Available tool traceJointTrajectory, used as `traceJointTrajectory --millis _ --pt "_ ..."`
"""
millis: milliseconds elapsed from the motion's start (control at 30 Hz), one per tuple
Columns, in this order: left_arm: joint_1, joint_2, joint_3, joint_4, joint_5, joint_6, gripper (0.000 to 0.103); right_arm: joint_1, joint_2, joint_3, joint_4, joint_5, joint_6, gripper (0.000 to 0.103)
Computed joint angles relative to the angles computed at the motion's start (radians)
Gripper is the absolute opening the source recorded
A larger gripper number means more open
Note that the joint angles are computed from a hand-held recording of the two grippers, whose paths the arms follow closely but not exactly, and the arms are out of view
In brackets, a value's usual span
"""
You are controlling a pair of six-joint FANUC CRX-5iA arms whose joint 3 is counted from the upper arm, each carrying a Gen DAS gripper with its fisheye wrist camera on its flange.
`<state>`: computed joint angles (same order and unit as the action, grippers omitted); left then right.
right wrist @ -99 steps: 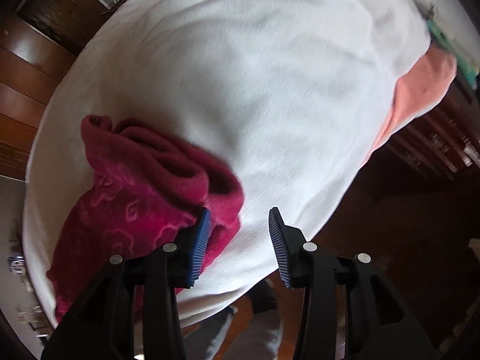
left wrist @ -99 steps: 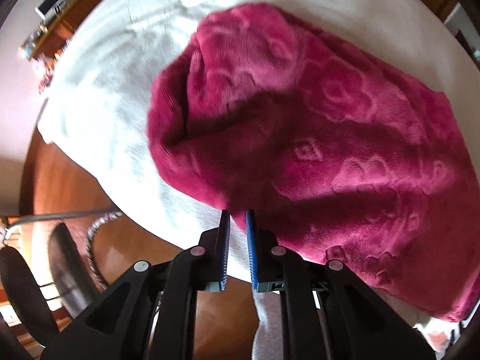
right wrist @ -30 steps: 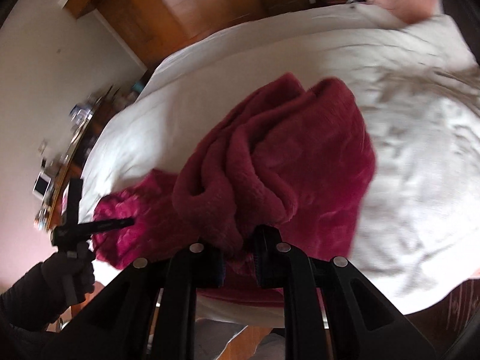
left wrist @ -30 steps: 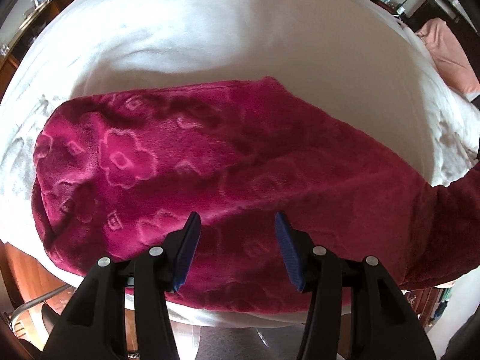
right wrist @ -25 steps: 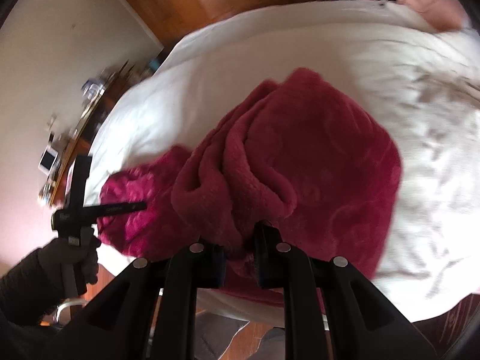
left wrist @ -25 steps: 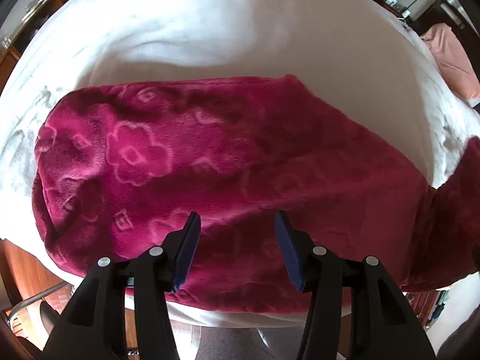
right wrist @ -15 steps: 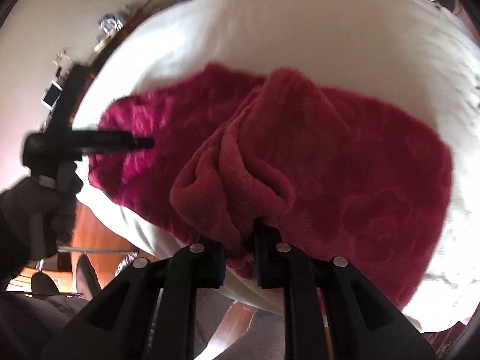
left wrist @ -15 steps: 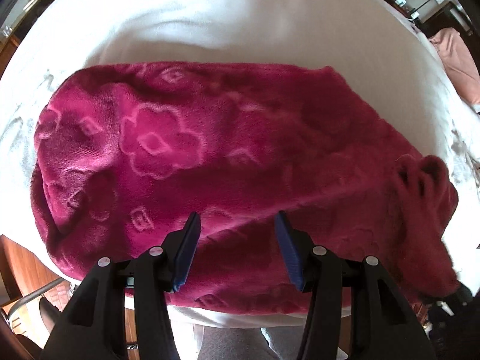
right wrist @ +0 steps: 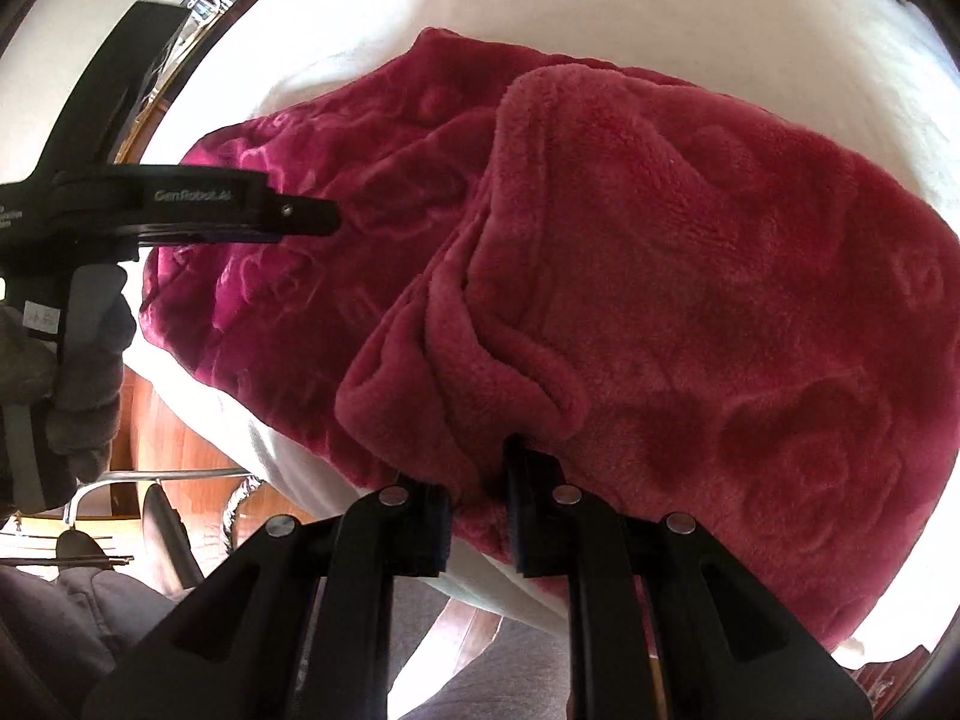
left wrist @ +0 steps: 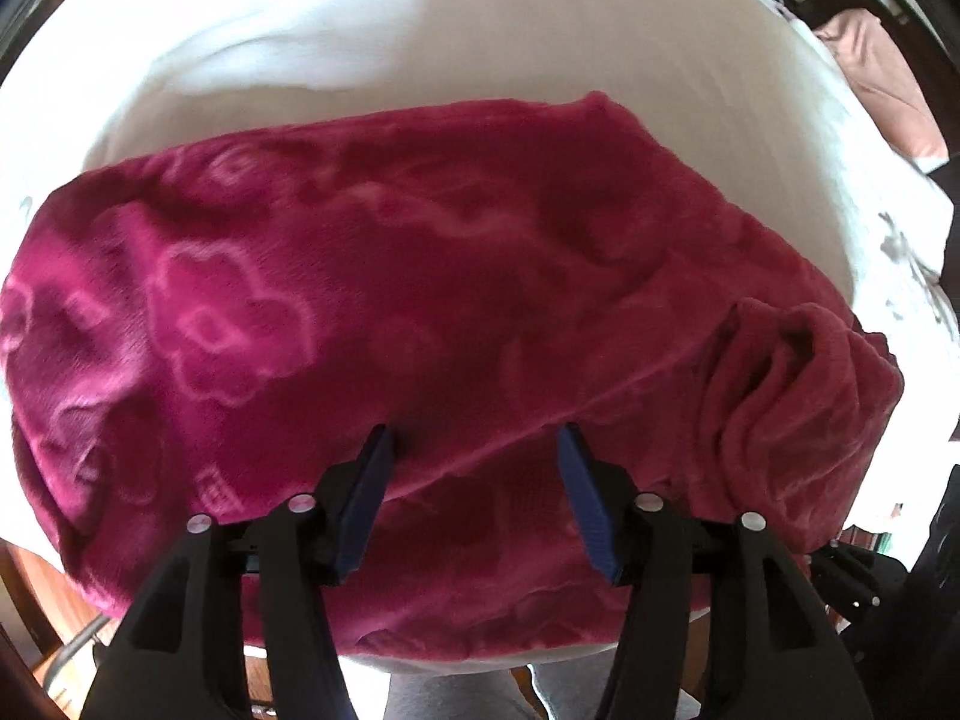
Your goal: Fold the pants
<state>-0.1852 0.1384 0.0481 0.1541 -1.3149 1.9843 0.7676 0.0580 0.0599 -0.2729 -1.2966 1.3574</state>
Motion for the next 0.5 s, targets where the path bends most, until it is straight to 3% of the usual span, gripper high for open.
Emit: traceJointTrajectory --millis 100,167,233,500 --pt "0.001 0.024 0.026 0.011 -0.007 -0.025 0.057 0.005 0.017 0.003 0.004 0.002 -0.037 0.024" --pt "0.005 0.054 0.061 0.02 -0.017 -0.039 0.057 -0.012 0.028 0.023 -0.023 -0.025 -0.037 0.038" --pt "0.007 0.074 0.084 0.035 -0.022 -0.055 0.057 -0.023 0.033 0.047 -0.052 -0.048 -0.025 0.046" --pt "-0.013 0.134 0.167 0.123 -0.004 -0.122 0.057 -0.095 -0.005 0.124 -0.126 -0.135 0.044 0.052"
